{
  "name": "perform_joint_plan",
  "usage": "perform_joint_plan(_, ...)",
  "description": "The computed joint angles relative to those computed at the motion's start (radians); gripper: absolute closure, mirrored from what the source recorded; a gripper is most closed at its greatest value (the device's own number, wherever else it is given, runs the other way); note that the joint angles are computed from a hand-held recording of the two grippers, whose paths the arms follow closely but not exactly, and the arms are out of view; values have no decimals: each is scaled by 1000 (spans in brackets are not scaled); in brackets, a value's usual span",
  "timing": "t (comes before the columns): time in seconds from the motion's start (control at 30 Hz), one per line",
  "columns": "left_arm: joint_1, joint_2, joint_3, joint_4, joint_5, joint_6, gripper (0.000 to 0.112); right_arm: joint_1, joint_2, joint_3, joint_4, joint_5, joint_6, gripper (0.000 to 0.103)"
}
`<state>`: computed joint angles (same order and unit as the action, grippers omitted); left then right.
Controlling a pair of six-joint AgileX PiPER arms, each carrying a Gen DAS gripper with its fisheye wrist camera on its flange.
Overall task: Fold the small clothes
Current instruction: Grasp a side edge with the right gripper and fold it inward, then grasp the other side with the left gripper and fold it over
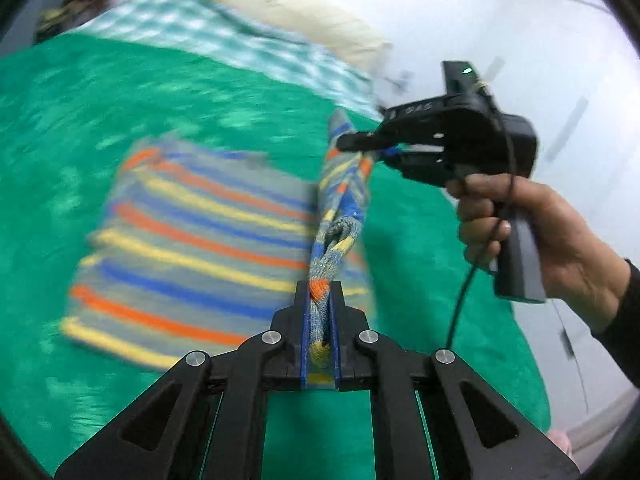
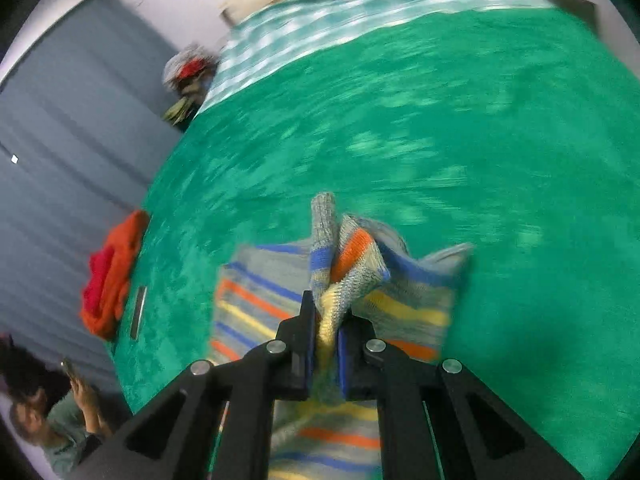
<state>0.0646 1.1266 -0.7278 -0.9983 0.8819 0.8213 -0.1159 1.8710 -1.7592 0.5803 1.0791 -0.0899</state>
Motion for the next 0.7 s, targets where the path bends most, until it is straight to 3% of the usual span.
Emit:
perform_joint_plan(0.13,193,67,12,-2,43,77,106,174,153,-164,-89,-26,114,94)
perform_joint_plan(0.2,230,109,-3,4,38,97,106,230,235,-251,-114,-21,160,94)
perform_joint_plan(0.37,249,214,-47,19,-32,105,105,302,398,-433,-146,-17,251,94)
perform_joint_plan(0.4,230,257,-79,54,-61,65,100,305,412,-436,-137,-31,258,92)
perform_joint_plan(0.43,216,278,-104,121,-85,-10,95,303,431,-440,-100,-45,254,83)
perform_joint_plan(0.47,231,290,-115,154,-82,-45,90,293,436,-414,-28,-74,235,79)
perform_joint_plan(0.5,267,290,-122,156,-50,-46,74,277,421,-354,59,-116,204,66)
perform_joint_plan(0.53,315,292,-126,142,-11,-33,63,263,391,-282,127,-164,170,63)
perform_joint_plan(0.6,397,265,-130,144,47,-10,56,229,297,-125,226,-247,77,63)
perform_joint_plan(0.7,472,224,-156,150,131,48,55,192,138,47,122,-296,51,63)
